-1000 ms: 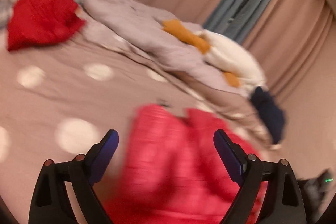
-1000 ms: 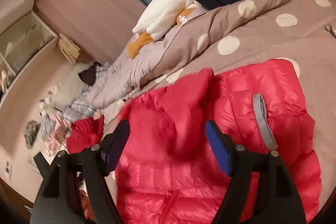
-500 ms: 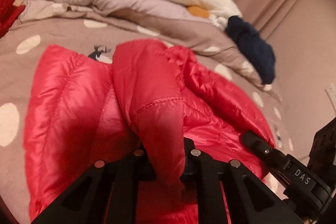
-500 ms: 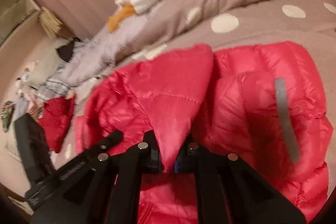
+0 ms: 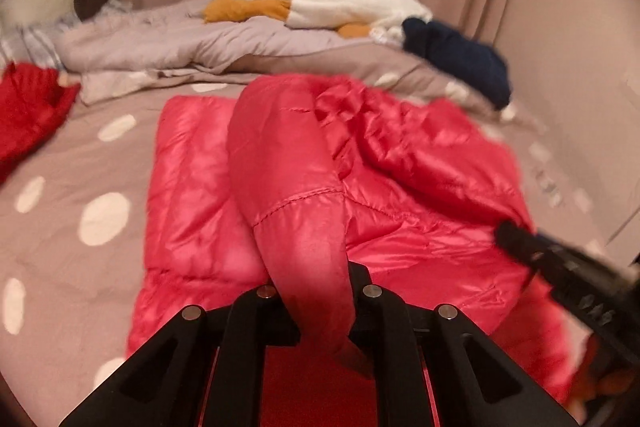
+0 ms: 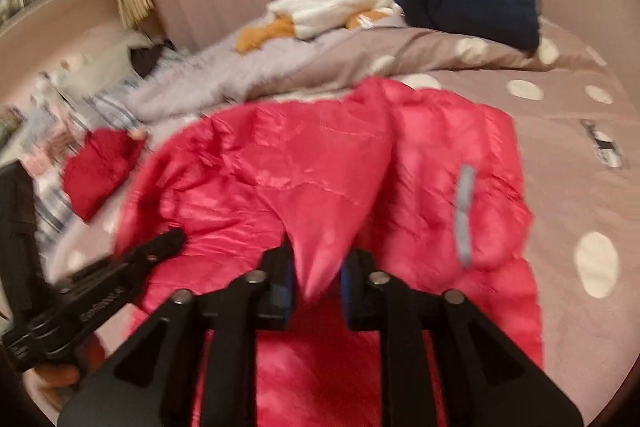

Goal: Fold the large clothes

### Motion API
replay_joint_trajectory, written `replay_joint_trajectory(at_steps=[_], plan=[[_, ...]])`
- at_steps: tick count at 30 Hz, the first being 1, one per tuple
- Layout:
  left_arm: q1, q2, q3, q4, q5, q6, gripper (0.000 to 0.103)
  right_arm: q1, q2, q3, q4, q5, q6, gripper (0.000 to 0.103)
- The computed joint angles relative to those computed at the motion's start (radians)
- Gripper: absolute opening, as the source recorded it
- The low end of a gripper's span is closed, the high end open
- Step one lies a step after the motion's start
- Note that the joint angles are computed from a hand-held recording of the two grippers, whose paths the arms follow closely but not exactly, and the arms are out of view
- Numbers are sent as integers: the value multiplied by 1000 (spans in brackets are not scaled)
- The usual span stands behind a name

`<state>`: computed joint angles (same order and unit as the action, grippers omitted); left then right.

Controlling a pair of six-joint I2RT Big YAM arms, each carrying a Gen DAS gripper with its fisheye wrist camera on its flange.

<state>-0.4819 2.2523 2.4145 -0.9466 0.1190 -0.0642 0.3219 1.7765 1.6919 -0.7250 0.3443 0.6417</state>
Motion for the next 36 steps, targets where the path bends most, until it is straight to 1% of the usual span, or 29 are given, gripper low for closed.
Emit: replay_joint_trajectory(at_steps=[1,2,3,4,5,6,8,10,11,12,13,15,16,17,19,20,21,22,23,25,26,27,28,29,30,31,32,34,36], plan=[[-4,19,7,-15,-31,0,11,-2,6,-9,-11,9,14,36],[-2,36,21,-30,-28,-10,14,-5,10,-20,-15,15,25,40],[1,44,5,-14,-16,-37,15,-11,21,-35,-8,9,28,40],[1,40,-24,18,-13,-53,17,-15,32,-40,-8,2,36,40],[-1,39,-49,54,-25,-54,20,-18,40,-52,2,-6,41,40],[-7,38,-63,73,-45,-47,20,-19,45,-68,18,-7,43,40],[-15,37,-68,85,-75,-40,20,-17,61,-77,49,22,36,40],[-21,44,-60,88,-95,-29,20,-15,79,-54,28,49,31,40],[-22,34,-77,94,-93,-32,20,-15,85,-45,19,55,29,40],[-19,41,-64,86,-86,-36,20,-16,87,-41,15,58,29,40],[-17,45,-55,79,-75,-42,20,-18,86,-42,17,55,27,40],[-12,22,-84,85,-62,-50,23,-24,74,-57,38,33,32,42],[-11,15,-86,78,-72,-55,33,-27,62,-71,49,19,44,43],[-11,-4,-108,80,-93,-58,48,-28,48,-83,53,8,67,46],[-10,-35,-139,79,-144,-75,64,-24,13,-106,45,-1,109,56],[-6,-50,-154,81,-142,-89,66,-17,-4,-117,34,12,126,70],[3,-71,-173,82,-112,-111,69,-12,-19,-124,20,32,143,84],[12,-92,-195,88,-74,-132,77,-5,-44,-147,30,57,155,88],[21,-118,-229,107,-42,-156,86,2,-71,-175,50,78,162,89],[34,-176,-314,170,-18,-192,93,11,-115,-212,52,99,182,88],[38,-200,-351,199,-16,-199,94,15,-132,-227,50,108,197,89],[42,-222,-383,224,-27,-203,95,19,-153,-249,54,120,214,90],[45,-244,-418,247,-54,-206,97,23,-175,-273,57,132,232,90],[44,-250,-427,252,-76,-210,100,26,-190,-290,52,144,244,91],[46,-257,-439,252,-97,-218,100,29,-200,-298,35,160,257,92],[51,-267,-456,250,-96,-225,100,34,-210,-308,14,179,274,92],[60,-274,-469,247,-77,-233,100,38,-222,-322,-2,192,293,92],[77,-292,-505,246,-48,-269,100,43,-252,-362,-4,193,326,92],[93,-313,-549,254,-35,-330,100,45,-275,-392,-7,189,360,92]])
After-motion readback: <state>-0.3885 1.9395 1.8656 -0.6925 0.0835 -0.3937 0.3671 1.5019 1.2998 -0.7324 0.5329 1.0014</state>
